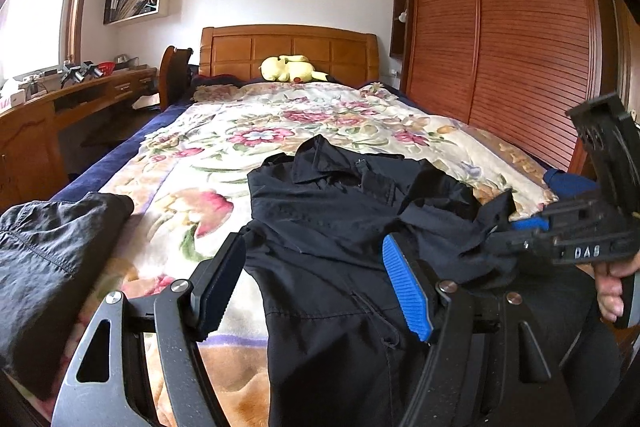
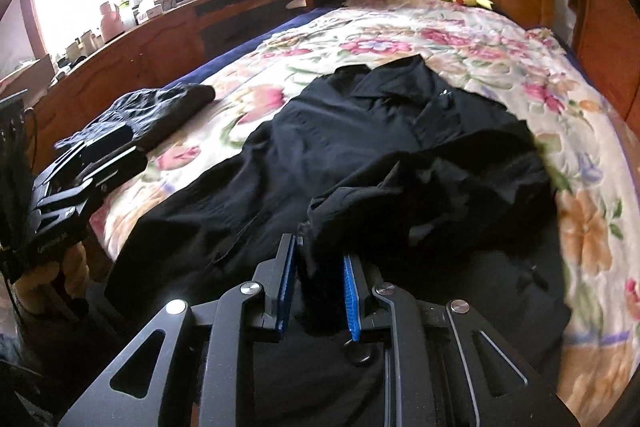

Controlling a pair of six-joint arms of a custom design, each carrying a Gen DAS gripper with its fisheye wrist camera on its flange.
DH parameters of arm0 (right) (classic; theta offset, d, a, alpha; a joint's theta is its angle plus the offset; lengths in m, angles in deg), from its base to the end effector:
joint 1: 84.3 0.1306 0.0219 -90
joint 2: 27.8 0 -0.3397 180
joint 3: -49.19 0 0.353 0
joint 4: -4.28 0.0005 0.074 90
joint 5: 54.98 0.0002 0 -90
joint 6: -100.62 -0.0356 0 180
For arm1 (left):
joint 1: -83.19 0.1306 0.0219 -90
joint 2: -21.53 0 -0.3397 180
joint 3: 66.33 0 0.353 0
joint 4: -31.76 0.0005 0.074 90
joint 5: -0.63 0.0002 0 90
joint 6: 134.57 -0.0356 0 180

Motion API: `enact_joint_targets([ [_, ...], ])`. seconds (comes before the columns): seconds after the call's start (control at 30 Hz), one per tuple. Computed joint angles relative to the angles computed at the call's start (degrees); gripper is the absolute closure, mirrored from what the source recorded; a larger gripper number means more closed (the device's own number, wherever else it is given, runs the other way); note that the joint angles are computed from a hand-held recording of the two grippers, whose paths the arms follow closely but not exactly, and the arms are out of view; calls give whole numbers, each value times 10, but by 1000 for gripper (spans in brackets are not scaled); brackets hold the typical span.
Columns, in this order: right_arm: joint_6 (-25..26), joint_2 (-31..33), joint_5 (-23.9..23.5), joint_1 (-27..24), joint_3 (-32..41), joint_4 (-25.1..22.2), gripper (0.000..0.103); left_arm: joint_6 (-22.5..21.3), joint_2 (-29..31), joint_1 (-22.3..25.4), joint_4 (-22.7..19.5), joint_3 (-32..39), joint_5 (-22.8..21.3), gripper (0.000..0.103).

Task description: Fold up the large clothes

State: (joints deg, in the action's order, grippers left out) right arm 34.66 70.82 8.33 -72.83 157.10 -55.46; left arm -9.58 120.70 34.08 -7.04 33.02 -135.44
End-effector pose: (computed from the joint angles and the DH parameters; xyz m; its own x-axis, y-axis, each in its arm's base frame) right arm 0.4756 0.1123 0.4417 -0.5036 -0.4736 -0.7226 -0.7261 0.6853 0.0569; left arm 0.3503 -0.3661 0.4053 -0.4243 -0.1178 -0.8978 -0.1064 0.9911 -0.0798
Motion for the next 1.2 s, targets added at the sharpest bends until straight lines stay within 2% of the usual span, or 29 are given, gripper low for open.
enact_joint_targets([
  [0.23,-9,-24,17,18,-2,-11,75,-3,3,-2,-2,3,1,31],
  [0.3,-8,-37,13,19,-10,-9,66,-5,6,-2,-2,6,1,31],
  [0.37,0,-52,5,14,-18,-7,64,-4,13,-1,-14,17,7,31],
  [0.6,12,-93,19,-8,-71,56,62,-14,28,-7,-20,35,3,31],
  [0.77,-8,-71,32,-14,-76,92,62,-13,41,-6,-31,50,7,31],
  [0.97,-21,-9,53,4,-78,98,62,-9,63,-5,-47,71,23,31],
  [1.1,-32,7,51,11,-101,126,62,-3,84,-4,-69,93,45,31],
  [1.2,-29,9,69,11,-117,158,62,9,98,-5,-86,103,61,31],
])
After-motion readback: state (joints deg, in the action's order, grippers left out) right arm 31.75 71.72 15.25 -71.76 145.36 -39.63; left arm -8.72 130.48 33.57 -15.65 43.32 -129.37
